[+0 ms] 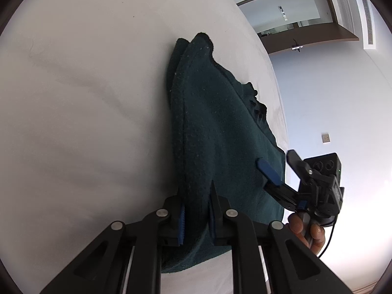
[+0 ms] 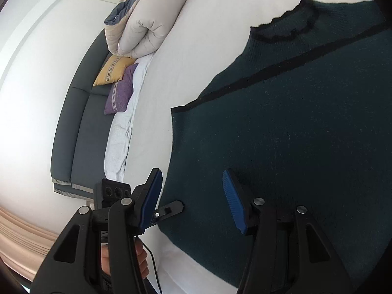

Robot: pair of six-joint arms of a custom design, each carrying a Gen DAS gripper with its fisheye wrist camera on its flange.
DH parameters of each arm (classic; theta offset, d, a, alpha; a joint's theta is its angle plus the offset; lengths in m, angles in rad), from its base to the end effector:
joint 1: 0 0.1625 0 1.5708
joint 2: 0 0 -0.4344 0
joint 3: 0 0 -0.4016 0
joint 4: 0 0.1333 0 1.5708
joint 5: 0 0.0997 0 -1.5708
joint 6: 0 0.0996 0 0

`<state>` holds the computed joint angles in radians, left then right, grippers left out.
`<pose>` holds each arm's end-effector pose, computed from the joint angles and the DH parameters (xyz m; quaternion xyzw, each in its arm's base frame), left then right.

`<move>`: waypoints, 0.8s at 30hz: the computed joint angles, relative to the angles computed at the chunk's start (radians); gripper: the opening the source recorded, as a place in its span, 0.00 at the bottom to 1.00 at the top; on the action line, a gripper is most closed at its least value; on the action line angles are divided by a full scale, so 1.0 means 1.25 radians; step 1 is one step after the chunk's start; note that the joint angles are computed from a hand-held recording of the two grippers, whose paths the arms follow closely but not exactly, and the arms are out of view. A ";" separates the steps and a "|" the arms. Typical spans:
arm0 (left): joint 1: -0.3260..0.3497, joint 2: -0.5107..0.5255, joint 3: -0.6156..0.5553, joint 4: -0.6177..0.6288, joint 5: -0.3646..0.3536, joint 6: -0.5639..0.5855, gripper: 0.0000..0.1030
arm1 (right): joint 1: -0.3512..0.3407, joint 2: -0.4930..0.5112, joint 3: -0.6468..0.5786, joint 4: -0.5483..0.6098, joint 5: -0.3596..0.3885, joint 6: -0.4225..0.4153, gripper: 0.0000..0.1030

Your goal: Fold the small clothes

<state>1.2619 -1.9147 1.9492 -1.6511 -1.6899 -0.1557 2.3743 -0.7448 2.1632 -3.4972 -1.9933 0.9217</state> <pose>0.0066 -0.3790 0.4634 -0.0777 -0.9949 0.0085 0.0632 0.4325 -0.2886 0.0291 0.1085 0.9416 -0.3140 0.0546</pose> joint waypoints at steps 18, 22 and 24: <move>-0.472 0.012 0.169 -0.181 0.002 -0.167 0.13 | -0.098 -0.106 0.297 -0.549 0.085 -0.025 0.75; -0.515 0.044 0.263 -0.251 -0.034 -0.194 0.18 | -0.120 -0.154 0.375 -0.567 0.074 0.010 0.77; -0.529 0.032 0.288 -0.269 -0.038 -0.204 0.31 | -0.126 -0.166 0.396 -0.556 0.058 0.024 0.77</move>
